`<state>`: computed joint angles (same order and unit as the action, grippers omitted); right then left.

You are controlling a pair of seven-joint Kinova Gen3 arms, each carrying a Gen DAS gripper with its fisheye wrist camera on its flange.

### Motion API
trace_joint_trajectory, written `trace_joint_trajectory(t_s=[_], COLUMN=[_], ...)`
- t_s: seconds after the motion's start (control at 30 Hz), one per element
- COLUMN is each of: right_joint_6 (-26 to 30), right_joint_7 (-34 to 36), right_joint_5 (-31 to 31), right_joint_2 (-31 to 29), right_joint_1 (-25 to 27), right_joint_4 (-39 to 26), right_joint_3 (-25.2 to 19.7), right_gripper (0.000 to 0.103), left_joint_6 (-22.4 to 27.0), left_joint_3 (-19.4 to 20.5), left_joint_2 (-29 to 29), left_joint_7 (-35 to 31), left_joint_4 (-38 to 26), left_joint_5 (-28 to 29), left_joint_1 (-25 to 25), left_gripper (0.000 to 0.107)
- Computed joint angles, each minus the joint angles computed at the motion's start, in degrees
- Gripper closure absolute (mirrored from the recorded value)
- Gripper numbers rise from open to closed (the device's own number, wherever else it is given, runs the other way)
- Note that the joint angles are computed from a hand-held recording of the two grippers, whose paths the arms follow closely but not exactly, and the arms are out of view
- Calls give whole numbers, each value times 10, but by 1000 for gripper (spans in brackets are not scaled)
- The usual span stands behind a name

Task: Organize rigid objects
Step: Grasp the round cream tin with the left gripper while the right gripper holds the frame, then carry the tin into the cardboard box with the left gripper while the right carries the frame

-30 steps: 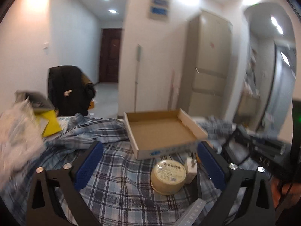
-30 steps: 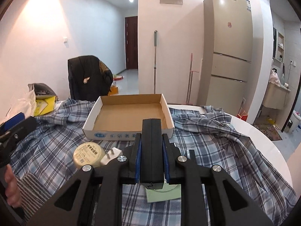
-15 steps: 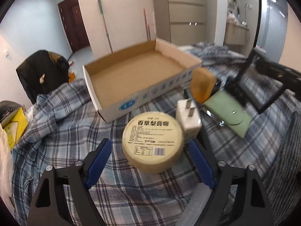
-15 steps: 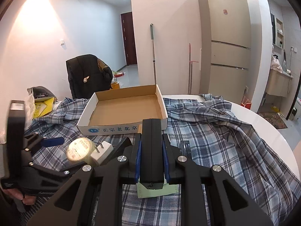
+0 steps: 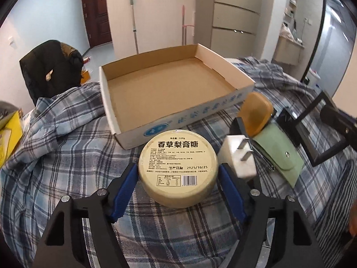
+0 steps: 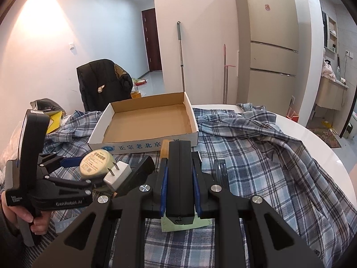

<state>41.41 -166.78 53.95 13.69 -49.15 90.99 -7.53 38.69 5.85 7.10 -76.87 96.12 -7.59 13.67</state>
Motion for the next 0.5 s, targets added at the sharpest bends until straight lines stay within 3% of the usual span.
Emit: trace_joint_trajectory(t_s=[0.23,0.5], right_joint_6=[-1,0], right_joint_7=[-5,-8], right_joint_5=[0,1], right_joint_2=[0,-5], right_joint_1=[3,5], right_joint_4=[1,1], right_joint_3=[1,-1], right_gripper=[85,85], left_joint_6=[-31,-48], left_joint_3=[2,31], left_joint_2=[-56,-125], left_joint_7=[45,106], left_joint_4=[48,81], left_joint_5=[-49,-102], left_joint_1=[5,-18], left_gripper=[32,32])
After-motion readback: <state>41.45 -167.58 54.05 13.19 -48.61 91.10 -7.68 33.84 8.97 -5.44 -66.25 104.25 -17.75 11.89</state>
